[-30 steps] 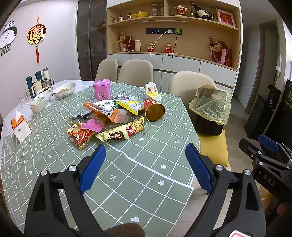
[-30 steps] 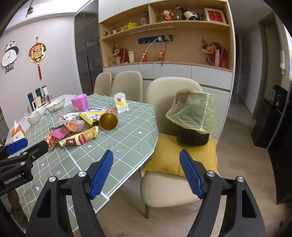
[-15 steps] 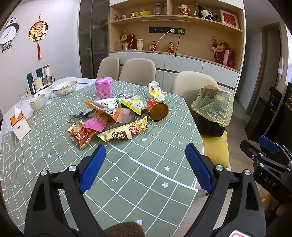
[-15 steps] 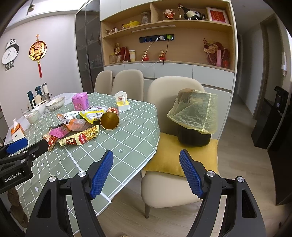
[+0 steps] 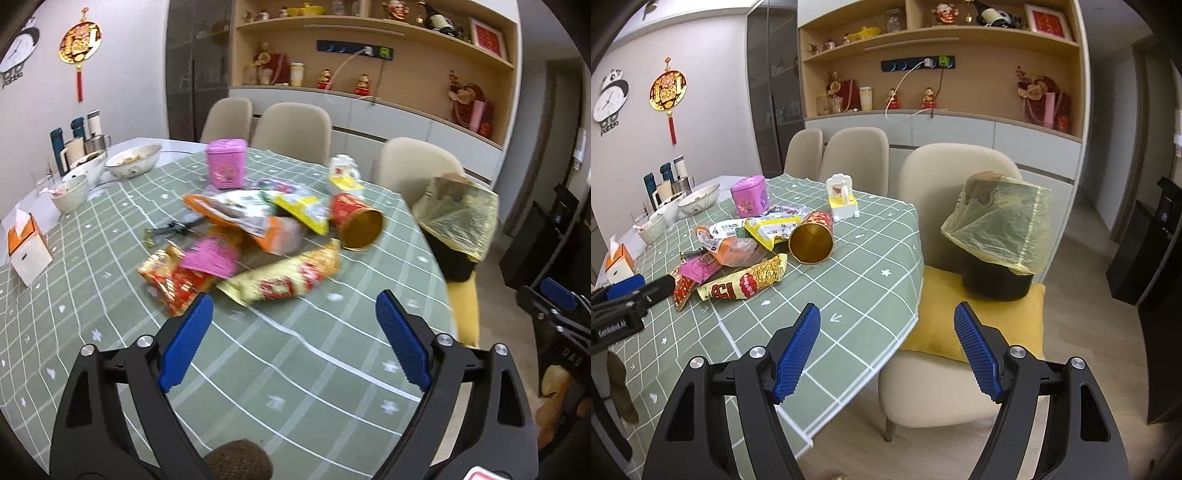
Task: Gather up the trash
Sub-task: 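Grasp the red-gold snack wrapper with the left tool while the right tool grasps the gold-yellow wrapper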
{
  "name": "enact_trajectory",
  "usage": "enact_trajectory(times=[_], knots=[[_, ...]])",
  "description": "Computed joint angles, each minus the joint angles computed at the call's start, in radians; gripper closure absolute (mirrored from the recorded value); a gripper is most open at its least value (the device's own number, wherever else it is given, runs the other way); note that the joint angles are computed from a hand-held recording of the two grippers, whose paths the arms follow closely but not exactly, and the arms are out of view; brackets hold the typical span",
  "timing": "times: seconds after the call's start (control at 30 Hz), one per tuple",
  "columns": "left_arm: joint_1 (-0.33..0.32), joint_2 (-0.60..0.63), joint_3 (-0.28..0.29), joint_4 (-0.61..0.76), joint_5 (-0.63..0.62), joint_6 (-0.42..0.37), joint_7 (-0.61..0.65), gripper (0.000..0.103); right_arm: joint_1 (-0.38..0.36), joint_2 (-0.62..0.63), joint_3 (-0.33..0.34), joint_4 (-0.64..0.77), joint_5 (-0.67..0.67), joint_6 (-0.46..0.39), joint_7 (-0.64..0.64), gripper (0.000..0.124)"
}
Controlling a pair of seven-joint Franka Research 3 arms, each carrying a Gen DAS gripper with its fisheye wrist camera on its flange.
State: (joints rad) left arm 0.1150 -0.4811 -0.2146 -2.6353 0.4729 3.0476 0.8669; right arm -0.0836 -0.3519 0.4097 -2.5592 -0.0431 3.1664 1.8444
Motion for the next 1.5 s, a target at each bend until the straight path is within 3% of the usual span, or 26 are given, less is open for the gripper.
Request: enact_trajectory(times=[0.2,0.33,0.47,0.53,0.63,0.67,0.7,0.73,0.8,0.9,1.0,1.2,1.3,1.4,1.5], knots=[[-0.021,0.09,0.139,0.069,-0.076,-0.081,0.1,0.009,-0.015,0.135,0.024,0.119,-0.077,-0.026,0.011,0.053],[-0.133,0.153,0.319,0.097,-0.318,-0.08,0.233,0.017,-0.013,0.227,0.03,0.202,-0.171,-0.06,0.062,0.053],[-0.119,0.246,0.338,0.158,-0.452,-0.103,0.27,0.026,0.009,0.313,0.022,0.284,-0.279,-0.093,0.121,0.053],[-0.129,0.286,0.348,0.184,-0.531,-0.116,0.316,0.03,0.054,0.355,0.004,0.326,-0.171,-0.125,0.012,0.053],[-0.192,0.342,0.396,0.237,-0.763,-0.16,0.489,0.034,0.097,0.401,0.0,0.387,-0.004,-0.178,-0.173,0.053],[-0.191,0.349,0.391,0.247,-0.791,-0.17,0.517,0.041,0.11,0.414,-0.006,0.405,0.008,-0.192,-0.198,0.053],[-0.188,0.358,0.384,0.258,-0.815,-0.181,0.546,0.058,0.125,0.425,-0.012,0.422,0.013,-0.208,-0.215,0.053],[-0.181,0.359,0.375,0.265,-0.829,-0.2,0.562,0.061,0.139,0.431,-0.02,0.434,0.021,-0.219,-0.226,0.053],[-0.184,0.353,0.37,0.276,-0.92,-0.23,0.651,0.064,0.161,0.441,-0.027,0.456,0.066,-0.239,-0.266,0.053],[-0.163,0.3,0.335,0.247,-0.944,-0.232,0.722,0.066,0.195,0.467,-0.034,0.497,0.138,-0.264,-0.33,0.053],[-0.128,0.248,0.289,0.208,-0.918,-0.232,0.703,0.066,0.238,0.524,-0.049,0.571,0.188,-0.314,-0.347,0.053],[-0.046,0.145,0.195,0.123,-0.696,-0.205,0.459,0.066,0.35,0.681,-0.131,0.748,0.179,-0.363,-0.335,0.053],[0.056,0.113,0.097,0.109,-0.499,-0.213,0.267,0.066,0.358,0.769,-0.133,0.858,0.246,-0.444,-0.407,0.053],[0.091,0.083,0.058,0.115,-0.387,-0.257,0.144,0.066,0.284,0.806,-0.056,0.912,0.431,-0.53,-0.571,0.074],[0.116,0.064,0.024,0.123,-0.276,-0.285,0.039,0.065,0.27,0.794,-0.048,0.917,0.498,-0.582,-0.689,0.105]])
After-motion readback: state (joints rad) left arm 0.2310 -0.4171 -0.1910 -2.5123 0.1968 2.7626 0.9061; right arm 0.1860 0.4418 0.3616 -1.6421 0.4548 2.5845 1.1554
